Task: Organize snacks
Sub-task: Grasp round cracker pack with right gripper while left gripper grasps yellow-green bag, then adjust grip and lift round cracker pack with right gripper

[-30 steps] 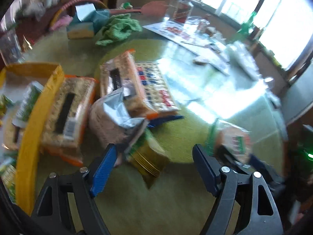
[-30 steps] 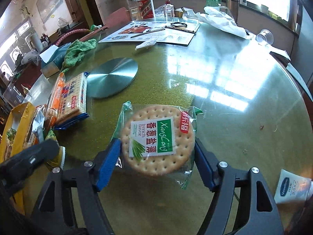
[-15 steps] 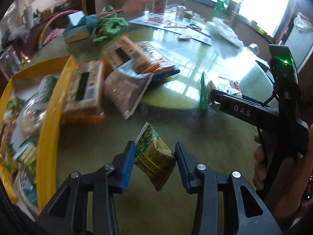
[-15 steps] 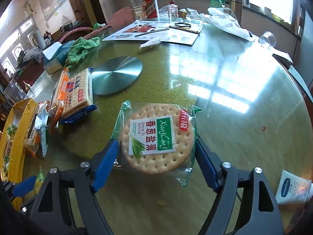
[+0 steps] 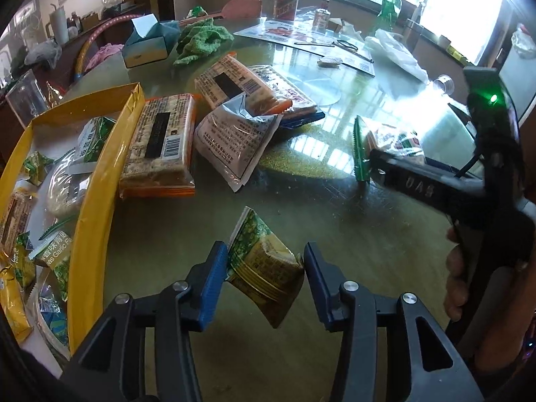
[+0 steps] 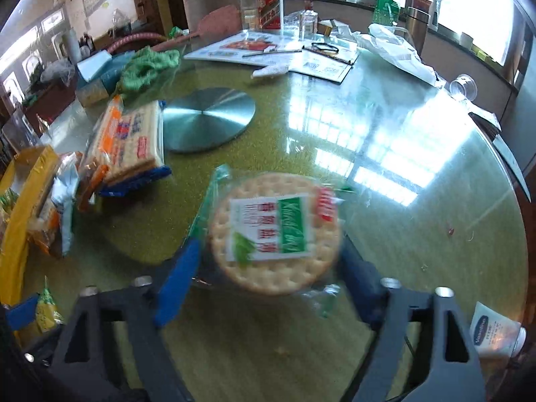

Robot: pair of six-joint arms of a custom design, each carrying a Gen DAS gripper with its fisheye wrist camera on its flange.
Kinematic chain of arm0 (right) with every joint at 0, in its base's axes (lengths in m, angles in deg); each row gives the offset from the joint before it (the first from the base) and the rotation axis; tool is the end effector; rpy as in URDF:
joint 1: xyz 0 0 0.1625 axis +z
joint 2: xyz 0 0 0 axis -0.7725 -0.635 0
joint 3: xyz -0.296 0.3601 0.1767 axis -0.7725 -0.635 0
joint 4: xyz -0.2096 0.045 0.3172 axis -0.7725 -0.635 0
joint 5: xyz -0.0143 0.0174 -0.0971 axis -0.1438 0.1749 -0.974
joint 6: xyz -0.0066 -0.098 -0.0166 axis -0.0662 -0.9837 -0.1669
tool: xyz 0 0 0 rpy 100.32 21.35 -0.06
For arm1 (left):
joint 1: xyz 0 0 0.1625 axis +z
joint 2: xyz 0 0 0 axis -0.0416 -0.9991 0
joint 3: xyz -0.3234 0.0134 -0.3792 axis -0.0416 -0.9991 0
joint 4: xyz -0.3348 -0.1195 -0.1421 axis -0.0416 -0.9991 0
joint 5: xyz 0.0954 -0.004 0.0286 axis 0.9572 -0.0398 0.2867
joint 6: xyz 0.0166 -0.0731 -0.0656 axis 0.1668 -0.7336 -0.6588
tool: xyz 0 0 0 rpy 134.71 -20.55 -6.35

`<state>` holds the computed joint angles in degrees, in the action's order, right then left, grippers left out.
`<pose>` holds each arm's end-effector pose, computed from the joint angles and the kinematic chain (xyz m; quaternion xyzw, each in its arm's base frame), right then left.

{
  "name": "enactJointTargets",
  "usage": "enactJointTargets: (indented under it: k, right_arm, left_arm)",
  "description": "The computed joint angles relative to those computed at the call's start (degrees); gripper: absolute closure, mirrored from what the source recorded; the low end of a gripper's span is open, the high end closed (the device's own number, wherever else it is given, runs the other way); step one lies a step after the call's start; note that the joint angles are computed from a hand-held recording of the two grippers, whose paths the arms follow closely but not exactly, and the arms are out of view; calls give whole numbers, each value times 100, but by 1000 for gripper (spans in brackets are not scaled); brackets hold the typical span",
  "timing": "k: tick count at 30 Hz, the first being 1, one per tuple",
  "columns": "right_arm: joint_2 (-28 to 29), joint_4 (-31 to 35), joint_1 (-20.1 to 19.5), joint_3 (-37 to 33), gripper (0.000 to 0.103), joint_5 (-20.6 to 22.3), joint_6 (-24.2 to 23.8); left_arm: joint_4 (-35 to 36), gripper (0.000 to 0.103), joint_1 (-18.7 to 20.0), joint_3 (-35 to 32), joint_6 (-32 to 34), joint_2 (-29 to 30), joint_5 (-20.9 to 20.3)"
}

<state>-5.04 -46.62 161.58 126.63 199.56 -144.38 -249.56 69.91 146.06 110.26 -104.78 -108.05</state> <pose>0.2448 -0.5114 -0.0177 -0.1389 -0.8290 0.3799 0.3862 -0.0489 -0.5790 0.1799 0.3756 0.8952 -0.0926 0.2213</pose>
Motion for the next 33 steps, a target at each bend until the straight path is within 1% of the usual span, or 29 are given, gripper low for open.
enactJointTargets:
  k: [2, 5, 6, 7, 8, 9, 10, 12, 14, 15, 16, 17, 19, 21, 24, 26, 27, 28, 29, 30, 32, 33]
  right_arm:
    - [-85, -145, -2, 119, 30, -100, -42]
    - [-87, -218, 49, 130, 33, -30, -83]
    - [-101, -297, 74, 146, 36, 0, -147]
    - [-140, -492, 116, 209, 55, 64, -265]
    - [-241, -835, 170, 353, 62, 94, -462]
    - [-305, -1013, 196, 436, 69, 100, -567]
    - [-337, -1119, 206, 492, 69, 85, -619]
    - [-274, -988, 171, 425, 69, 96, -542]
    - [-278, -948, 161, 410, 69, 74, -522]
    - [-265, -916, 174, 384, 71, 116, -517]
    - [-242, -875, 184, 355, 80, 177, -508]
    - [-220, -813, 174, 326, 81, 168, -488]
    - [-204, -758, 142, 311, 81, 63, -438]
    - [-193, -790, 171, 306, 81, 136, -475]
    - [-214, -886, 181, 347, 81, 130, -528]
    - [-202, -855, 191, 333, 79, 171, -485]
    - [-210, -864, 195, 345, 69, 157, -475]
    - [-215, -880, 198, 355, 47, 144, -466]
    - [-233, -958, 213, 390, 35, 161, -468]
    - [-242, -1051, 250, 412, 20, 237, -502]
    - [-241, -1269, 305, 412, 18, 395, -757]
    - [-221, -1277, 326, 380, 18, 471, -804]
  left_arm:
    - [12, 51, -8, 5, -24, 24, 57]
    - [48, 47, -25, 8, -20, 46, 132]
    - [48, 46, -25, 14, -16, 45, 137]
    - [44, 46, -16, 13, -18, 45, 117]
    - [32, 46, -12, 16, -24, 45, 119]
    - [8, 46, -12, 21, -33, 53, 129]
    - [-20, 46, -5, 21, -35, 63, 122]
    - [-152, 47, 17, 50, -4, 74, 80]
    - [-287, 52, 40, 91, 31, 66, 1]
    - [-386, 54, 42, 120, 74, 70, -14]
    - [-468, 58, 35, 143, 116, 74, -3]
    - [-557, 59, 31, 170, 165, 68, -10]
    - [-683, 60, 60, 197, 213, 21, -181]
    - [-726, 61, 92, 196, 216, -37, -335]
    - [-733, 61, 88, 187, 182, -82, -417]
    - [-736, 61, 84, 191, 198, -110, -451]
    - [-750, 61, 79, 202, 203, -122, -463]
    - [-758, 61, 76, 215, 209, -132, -472]
    - [-760, 61, 81, 219, 222, -142, -497]
    - [-747, 61, 91, 218, 227, -157, -531]
    - [-684, 61, 119, 214, 219, -203, -587]
    - [-640, 61, 130, 211, 206, -232, -605]
